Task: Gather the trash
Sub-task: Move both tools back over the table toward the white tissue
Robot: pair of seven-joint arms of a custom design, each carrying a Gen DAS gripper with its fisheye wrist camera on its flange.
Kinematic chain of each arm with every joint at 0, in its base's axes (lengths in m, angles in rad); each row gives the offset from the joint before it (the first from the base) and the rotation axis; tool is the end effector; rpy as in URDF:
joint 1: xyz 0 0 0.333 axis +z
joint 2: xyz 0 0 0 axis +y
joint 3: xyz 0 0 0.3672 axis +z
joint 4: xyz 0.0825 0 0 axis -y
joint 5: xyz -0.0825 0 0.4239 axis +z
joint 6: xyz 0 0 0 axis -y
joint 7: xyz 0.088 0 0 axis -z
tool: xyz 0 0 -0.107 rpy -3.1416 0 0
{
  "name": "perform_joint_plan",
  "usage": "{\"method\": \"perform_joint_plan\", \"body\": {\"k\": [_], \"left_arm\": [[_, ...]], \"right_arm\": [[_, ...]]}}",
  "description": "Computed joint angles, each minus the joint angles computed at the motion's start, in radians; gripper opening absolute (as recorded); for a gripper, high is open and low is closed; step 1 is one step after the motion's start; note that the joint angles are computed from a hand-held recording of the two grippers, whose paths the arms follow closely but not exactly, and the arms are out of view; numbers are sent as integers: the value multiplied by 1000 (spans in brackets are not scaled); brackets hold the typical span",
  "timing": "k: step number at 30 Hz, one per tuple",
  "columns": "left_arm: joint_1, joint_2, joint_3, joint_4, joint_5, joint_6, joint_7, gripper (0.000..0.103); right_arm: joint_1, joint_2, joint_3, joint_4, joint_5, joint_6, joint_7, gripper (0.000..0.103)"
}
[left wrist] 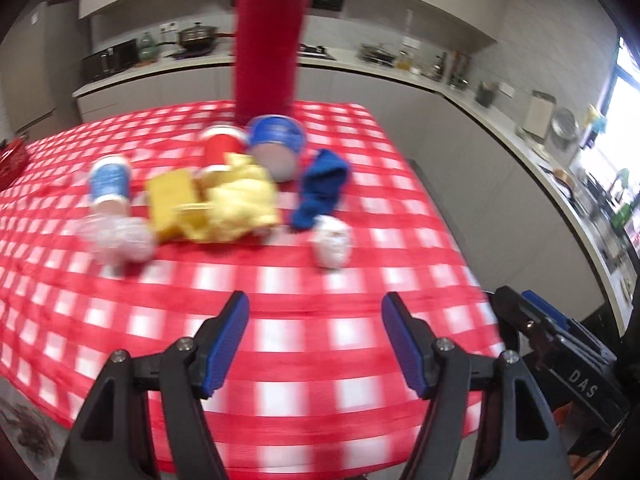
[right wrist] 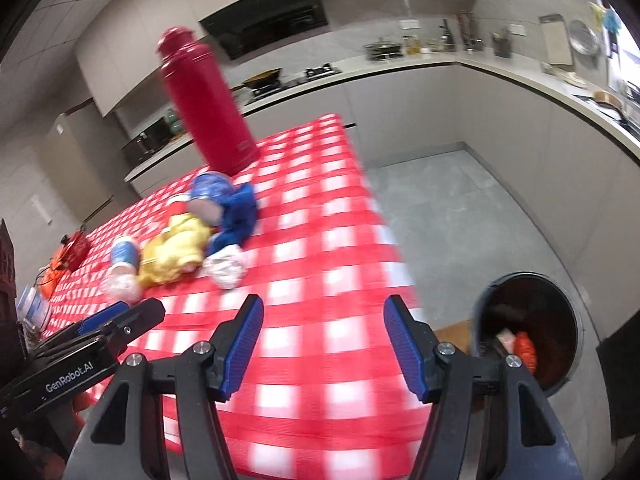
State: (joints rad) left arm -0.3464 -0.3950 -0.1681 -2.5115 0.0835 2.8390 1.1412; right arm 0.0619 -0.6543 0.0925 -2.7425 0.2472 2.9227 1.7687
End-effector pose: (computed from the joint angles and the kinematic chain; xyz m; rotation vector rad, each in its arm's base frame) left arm 0.4106 -0.2446 0.5289 -1.7228 2.0371 -0.8966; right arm 0.3861 0.0482 0.5280 -1.4421 1.8668 -0.5047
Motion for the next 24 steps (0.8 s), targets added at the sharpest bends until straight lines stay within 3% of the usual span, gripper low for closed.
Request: {"method": "perform_joint_plan", "body": {"k": [8, 13, 21, 24], "left_arm": [[-22, -35, 157, -66, -94, 35, 189, 70], [6, -28, 190, -58, -145, 29, 277, 70], [90, -2, 156, -46, -166, 36, 276, 70], [137, 13, 129, -43, -139, 42, 223, 70]], "right_arm": [[-51, 104, 191, 63, -69, 61, 186, 65], [-76, 154, 262, 112, -147, 65, 301, 65], [-50, 221, 243, 180, -254, 46, 354, 65], [-13, 262, 193, 197, -260, 51, 325, 65]]}}
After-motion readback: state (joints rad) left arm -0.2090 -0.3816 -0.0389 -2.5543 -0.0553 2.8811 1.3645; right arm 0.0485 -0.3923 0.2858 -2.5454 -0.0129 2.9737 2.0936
